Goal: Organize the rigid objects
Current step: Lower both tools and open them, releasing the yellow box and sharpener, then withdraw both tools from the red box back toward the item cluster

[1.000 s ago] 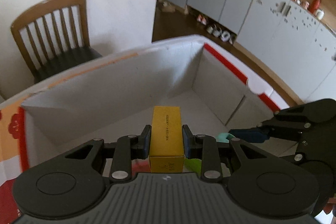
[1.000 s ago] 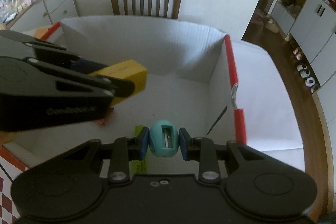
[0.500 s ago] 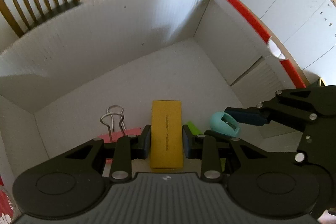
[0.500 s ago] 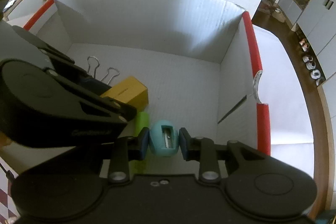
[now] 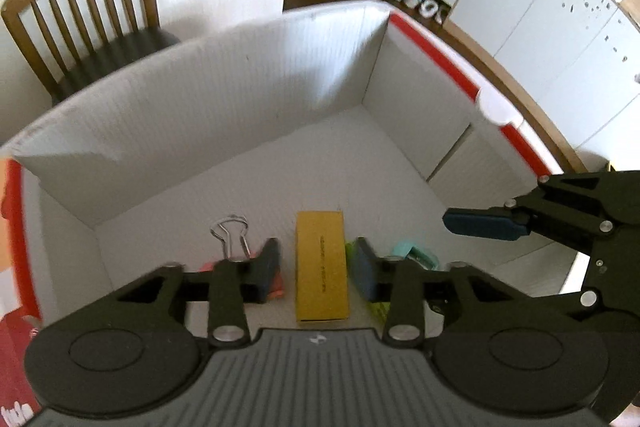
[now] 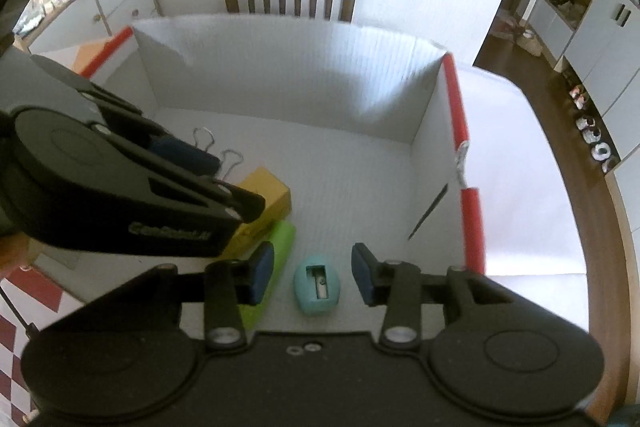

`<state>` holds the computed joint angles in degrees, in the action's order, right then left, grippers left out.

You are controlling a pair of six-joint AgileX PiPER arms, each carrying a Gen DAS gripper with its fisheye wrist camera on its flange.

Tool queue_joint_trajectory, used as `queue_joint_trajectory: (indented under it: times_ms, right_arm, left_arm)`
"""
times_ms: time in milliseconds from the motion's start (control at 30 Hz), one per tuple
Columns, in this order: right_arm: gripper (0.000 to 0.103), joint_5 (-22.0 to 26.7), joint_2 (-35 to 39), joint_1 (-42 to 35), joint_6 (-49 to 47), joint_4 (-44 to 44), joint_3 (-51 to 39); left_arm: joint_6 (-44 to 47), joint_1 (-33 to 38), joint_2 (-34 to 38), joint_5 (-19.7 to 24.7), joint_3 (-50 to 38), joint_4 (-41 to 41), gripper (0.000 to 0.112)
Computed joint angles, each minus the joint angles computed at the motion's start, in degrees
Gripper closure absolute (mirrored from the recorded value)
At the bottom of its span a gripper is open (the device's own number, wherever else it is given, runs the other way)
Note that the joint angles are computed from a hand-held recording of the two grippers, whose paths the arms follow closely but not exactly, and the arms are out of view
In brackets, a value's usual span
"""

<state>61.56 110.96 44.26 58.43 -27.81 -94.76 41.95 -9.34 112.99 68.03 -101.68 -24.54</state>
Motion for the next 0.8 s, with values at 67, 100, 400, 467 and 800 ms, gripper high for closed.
queue_joint_trajectory:
  times_ms: [67, 100, 400, 467, 800]
  right_arm:
    - [0.060, 0.8, -0.6, 0.8, 1.0, -1.0, -0.2]
    - [0.060, 1.2, -1.1, 1.3, 1.5, -1.4, -0.1]
    - [0.058, 2.0, -5.1, 3.2, 4.6, -5.1, 2.0]
    - [0.056, 2.7, -6.1, 4.1, 5.5, -6.2, 2.3]
    - [0.045, 4.2, -11.6, 8.4, 10.3, -10.7, 5.4]
  left_arm:
    - [0.7, 0.6, -1.5, -0.5, 0.9, -1.1, 0.063]
    - [0.7, 0.5, -2.3, -0.9, 1.7, -1.4, 0.063]
    - [1.0, 1.0, -10.9, -4.3, 7.7, -1.8, 0.063]
    - [0.5, 0.9, -12.5, -4.2, 8.2, -1.5, 0.063]
    - [-0.3, 2.3, -20.4, -6.0, 13.0, -1.8, 0.063]
